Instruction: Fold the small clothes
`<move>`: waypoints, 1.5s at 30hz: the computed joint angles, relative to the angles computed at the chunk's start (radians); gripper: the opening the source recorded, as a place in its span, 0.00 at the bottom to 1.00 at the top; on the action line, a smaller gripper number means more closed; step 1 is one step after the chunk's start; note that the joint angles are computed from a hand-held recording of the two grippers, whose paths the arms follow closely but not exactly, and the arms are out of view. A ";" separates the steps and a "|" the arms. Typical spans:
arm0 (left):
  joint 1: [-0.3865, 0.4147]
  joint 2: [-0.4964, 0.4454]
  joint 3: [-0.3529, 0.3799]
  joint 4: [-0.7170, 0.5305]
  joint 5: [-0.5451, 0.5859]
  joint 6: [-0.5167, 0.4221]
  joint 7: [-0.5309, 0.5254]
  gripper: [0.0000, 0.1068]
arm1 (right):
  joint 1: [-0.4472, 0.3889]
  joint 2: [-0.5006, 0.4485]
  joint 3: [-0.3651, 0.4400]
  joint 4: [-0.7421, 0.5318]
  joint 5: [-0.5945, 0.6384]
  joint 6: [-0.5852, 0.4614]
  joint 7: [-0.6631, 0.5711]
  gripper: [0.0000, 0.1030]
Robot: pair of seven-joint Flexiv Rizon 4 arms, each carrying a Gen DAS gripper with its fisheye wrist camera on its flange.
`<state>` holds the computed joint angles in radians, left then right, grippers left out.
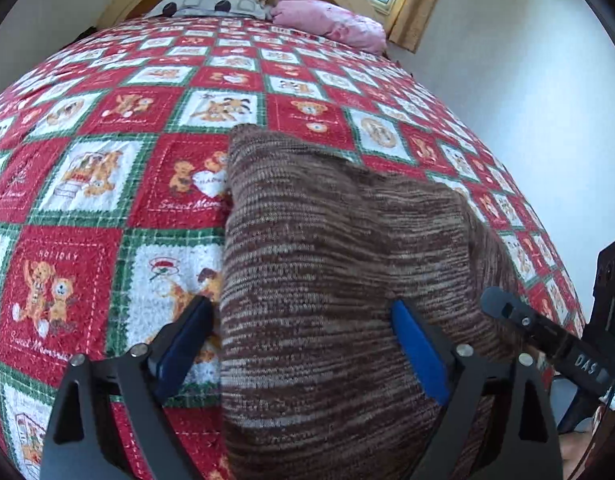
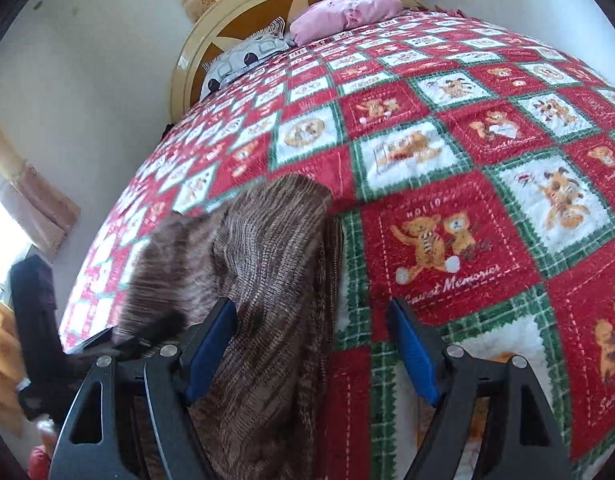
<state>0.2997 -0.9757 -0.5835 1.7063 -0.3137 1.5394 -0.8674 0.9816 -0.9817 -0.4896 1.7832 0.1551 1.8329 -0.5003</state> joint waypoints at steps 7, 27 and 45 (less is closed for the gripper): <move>0.016 -0.003 -0.019 0.032 0.035 0.053 -0.007 0.90 | 0.022 -0.022 -0.023 0.007 0.010 0.033 0.001 0.76; 0.031 -0.022 -0.036 0.011 0.069 0.041 -0.025 0.92 | -0.072 0.005 0.124 -0.048 -0.076 0.035 -0.216 0.41; 0.118 -0.078 -0.151 0.047 0.114 0.125 -0.024 0.39 | 0.080 -0.037 -0.051 -0.051 -0.012 -0.040 -0.204 0.30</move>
